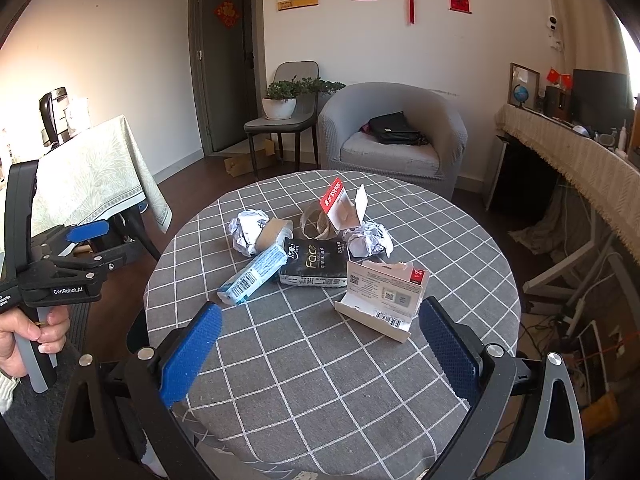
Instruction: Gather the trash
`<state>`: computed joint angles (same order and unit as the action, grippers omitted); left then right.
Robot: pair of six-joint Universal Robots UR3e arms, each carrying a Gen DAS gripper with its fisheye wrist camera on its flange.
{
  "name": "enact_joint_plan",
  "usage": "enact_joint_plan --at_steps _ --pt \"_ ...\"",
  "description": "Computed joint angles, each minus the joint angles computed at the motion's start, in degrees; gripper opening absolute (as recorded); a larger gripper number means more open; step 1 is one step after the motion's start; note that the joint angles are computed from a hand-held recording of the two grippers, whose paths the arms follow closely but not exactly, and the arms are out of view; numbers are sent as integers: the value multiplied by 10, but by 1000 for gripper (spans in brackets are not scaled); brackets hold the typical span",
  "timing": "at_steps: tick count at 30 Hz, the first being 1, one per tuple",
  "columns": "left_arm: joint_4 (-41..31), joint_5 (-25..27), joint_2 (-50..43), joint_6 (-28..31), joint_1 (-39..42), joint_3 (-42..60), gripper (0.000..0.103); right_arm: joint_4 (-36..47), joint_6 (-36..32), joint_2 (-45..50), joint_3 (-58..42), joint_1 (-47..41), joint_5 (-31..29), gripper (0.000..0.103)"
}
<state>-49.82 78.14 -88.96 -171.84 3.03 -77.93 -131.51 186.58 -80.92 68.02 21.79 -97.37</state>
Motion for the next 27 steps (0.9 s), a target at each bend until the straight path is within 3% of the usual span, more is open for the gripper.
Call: enact_joint_plan --at_steps 27 --pt "-3 2 1 0 -2 1 100 1 2 9 -8 4 -6 100"
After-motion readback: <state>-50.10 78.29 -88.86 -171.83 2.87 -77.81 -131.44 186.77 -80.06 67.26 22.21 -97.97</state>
